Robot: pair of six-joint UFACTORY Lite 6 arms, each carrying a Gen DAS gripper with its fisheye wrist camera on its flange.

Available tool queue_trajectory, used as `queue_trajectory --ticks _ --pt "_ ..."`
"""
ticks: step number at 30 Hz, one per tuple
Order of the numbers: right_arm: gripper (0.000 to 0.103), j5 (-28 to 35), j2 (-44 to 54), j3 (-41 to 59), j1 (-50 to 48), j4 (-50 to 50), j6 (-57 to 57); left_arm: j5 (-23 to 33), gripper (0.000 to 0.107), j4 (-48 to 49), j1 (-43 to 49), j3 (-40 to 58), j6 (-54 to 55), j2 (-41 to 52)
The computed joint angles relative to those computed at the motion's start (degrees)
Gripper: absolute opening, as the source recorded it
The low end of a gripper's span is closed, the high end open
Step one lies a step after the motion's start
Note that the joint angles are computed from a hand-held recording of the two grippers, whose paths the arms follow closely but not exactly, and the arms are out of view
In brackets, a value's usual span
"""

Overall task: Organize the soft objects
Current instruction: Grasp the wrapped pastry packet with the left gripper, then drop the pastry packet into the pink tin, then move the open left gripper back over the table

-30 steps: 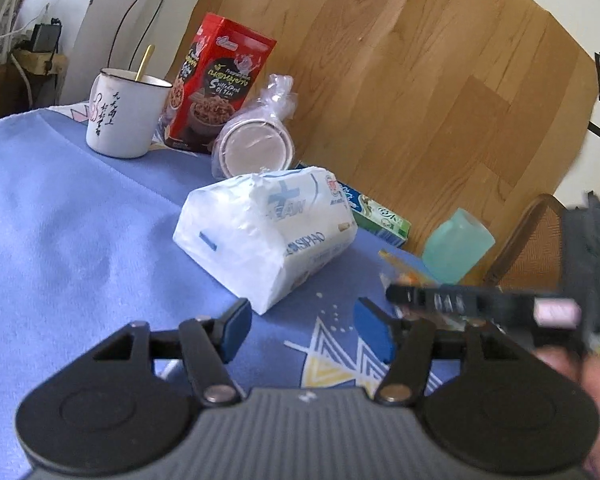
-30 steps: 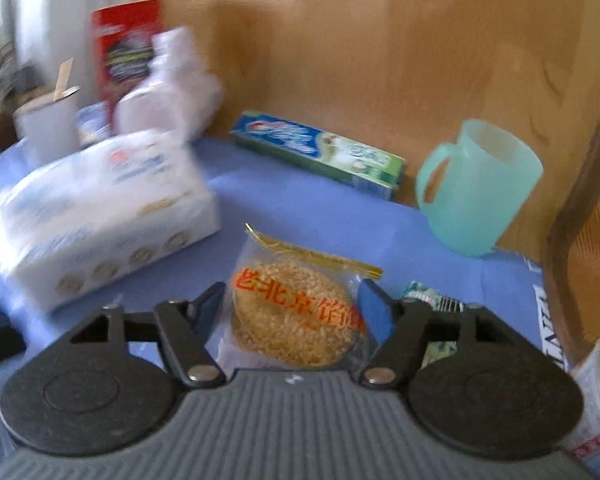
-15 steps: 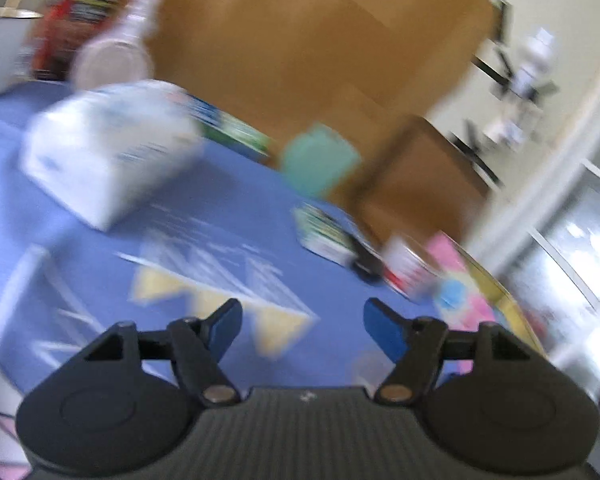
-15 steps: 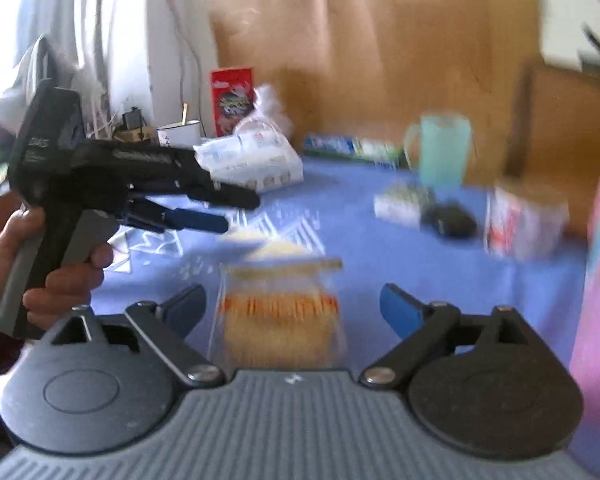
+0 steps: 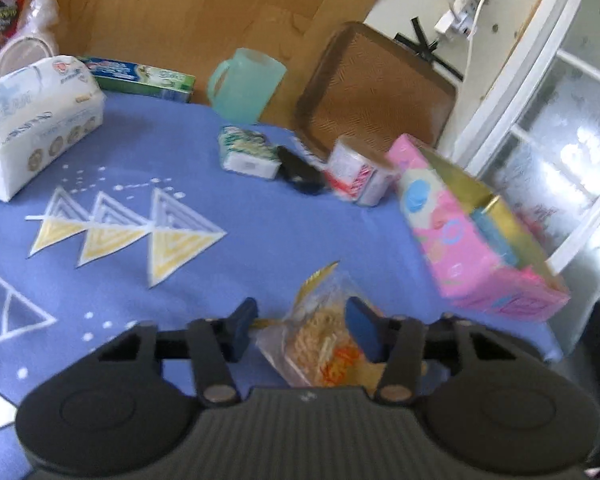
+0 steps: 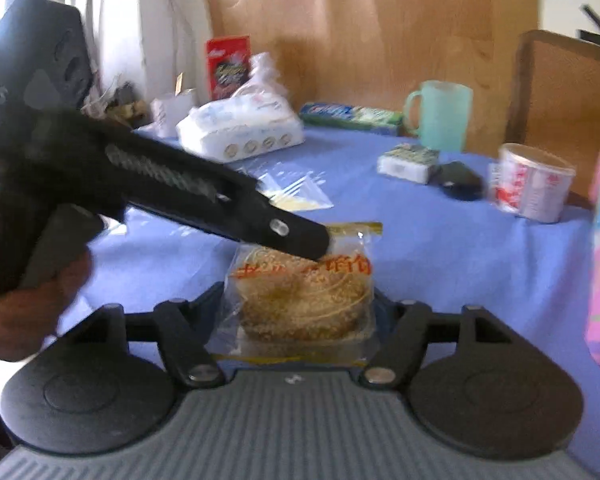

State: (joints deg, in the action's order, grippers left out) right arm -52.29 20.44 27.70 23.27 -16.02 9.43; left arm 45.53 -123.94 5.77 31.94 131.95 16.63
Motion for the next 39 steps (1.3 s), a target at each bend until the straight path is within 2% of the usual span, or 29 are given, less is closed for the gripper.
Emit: queue_trajectory --ticks 3,6,8,11,13,15,16,19,21,24,26,28,29,33,36,39 --pt "0.072 -4.4 -6.4 -5.4 -4.6 -0.9 -0.7 -1.2 0.044 -0.4 -4.9 0.4 -2.5 -6.1" --pt "0.073 -7.0 -15.0 -11.0 -8.6 2.8 -6.0 -5.6 0.044 -5.8 -14.7 3.5 -0.3 -10.3" --pt "0.073 -6.8 -19.2 -12.8 -15.3 0.7 -6.7 -9.1 0.044 -9.7 -21.9 9.7 1.5 -7.7" --pt "0.073 -5.6 -22.2 -13.2 -29.3 -8.7 -2.4 -12.9 0.045 -13.0 -30.6 21.2 2.3 0.7" --pt "0.073 -5.2 -20.9 -11.4 -37.0 -13.7 -0.9 -15.8 0.046 -14.1 -35.0 30.0 1.4 7.6" --pt "0.074 -4.7 -15.3 -6.3 -42.2 -16.1 -0.7 -20.0 0.054 -20.8 -39.4 38.5 5.1 14.0" --pt "0.075 -4.5 -13.3 -4.6 -42.8 -13.7 -2.5 -21.4 0.06 -26.8 -41.2 41.4 9.4 16.5" --pt "0.081 -7.4 -4.3 2.4 -41.5 2.9 -14.9 -24.1 0.061 -43.2 -44.4 46.8 22.5 21.2" --pt "0.08 -8.1 -0.9 5.2 -42.4 7.4 -16.8 -22.6 0.061 -44.9 -44.4 44.0 23.1 20.0" --pt "0.079 -10.9 -1.3 3.6 -48.1 -1.6 -6.1 -19.8 0.061 -49.2 -43.5 37.6 28.8 15.8" --pt "0.067 -12.9 -2.8 0.5 -48.2 -2.6 -4.9 -17.8 0.061 -49.6 -41.9 32.8 30.1 12.7" --pt "0.06 -14.5 -4.2 -2.1 -47.7 -4.6 -3.2 -15.2 0.061 -47.7 -39.0 27.2 29.0 9.5" --pt "0.056 -14.7 -6.2 -3.9 -46.4 -5.4 -1.9 -14.0 0.061 -46.8 -37.4 24.9 28.5 8.3" --pt "0.053 -15.0 -12.7 -8.4 -40.5 -8.5 1.3 -10.0 0.062 -46.4 -29.1 14.8 30.2 3.7" --pt "0.052 -10.9 -15.6 -7.6 -33.0 -9.6 2.7 -9.6 0.063 -42.1 -20.1 11.5 27.0 3.7" --pt "0.052 -6.7 -13.5 -3.9 -23.7 -7.1 2.9 -9.3 0.063 -39.5 -11.2 10.0 26.3 5.4"
